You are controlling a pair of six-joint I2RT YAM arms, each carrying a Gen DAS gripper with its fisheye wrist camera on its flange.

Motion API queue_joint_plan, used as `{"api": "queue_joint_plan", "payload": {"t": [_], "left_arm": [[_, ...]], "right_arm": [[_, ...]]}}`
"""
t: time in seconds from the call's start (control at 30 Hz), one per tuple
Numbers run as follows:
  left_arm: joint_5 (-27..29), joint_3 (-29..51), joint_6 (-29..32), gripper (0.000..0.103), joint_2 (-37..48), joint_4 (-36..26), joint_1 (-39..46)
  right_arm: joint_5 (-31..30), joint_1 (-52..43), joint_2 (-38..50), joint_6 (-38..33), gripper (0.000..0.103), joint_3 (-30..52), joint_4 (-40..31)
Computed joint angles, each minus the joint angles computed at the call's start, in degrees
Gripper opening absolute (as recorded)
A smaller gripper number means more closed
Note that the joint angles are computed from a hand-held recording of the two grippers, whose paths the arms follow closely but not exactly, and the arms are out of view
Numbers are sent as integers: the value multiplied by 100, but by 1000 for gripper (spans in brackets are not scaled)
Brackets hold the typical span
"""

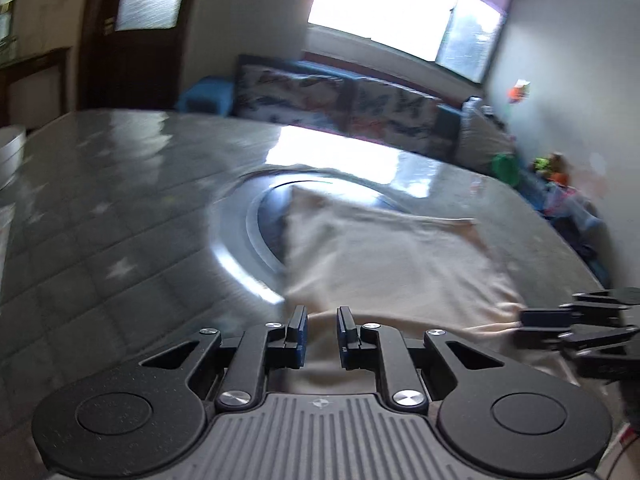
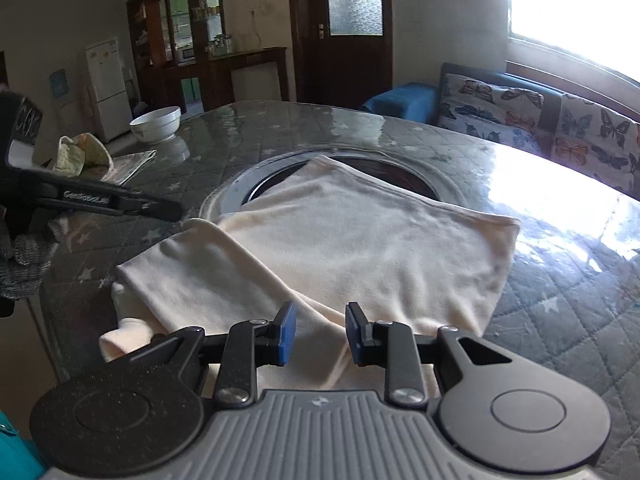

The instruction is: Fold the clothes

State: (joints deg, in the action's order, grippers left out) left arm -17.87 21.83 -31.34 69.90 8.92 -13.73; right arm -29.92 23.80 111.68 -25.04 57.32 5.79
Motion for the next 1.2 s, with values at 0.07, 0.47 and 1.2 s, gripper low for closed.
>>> {"api": "queue_joint_plan", "payload": {"t": [0.07, 0.47, 1.2], "left_arm": [[97, 180, 92, 17, 449, 222, 1], [119, 99, 315, 18, 275, -26, -288], [-1755, -598, 2149, 28, -260, -744, -2912]], "right_arm": [[57, 63, 89, -46, 26, 21, 27], [-11, -7, -301, -758, 26, -264, -350], [94, -420, -1301, -2141, 47, -1073, -1070]]}}
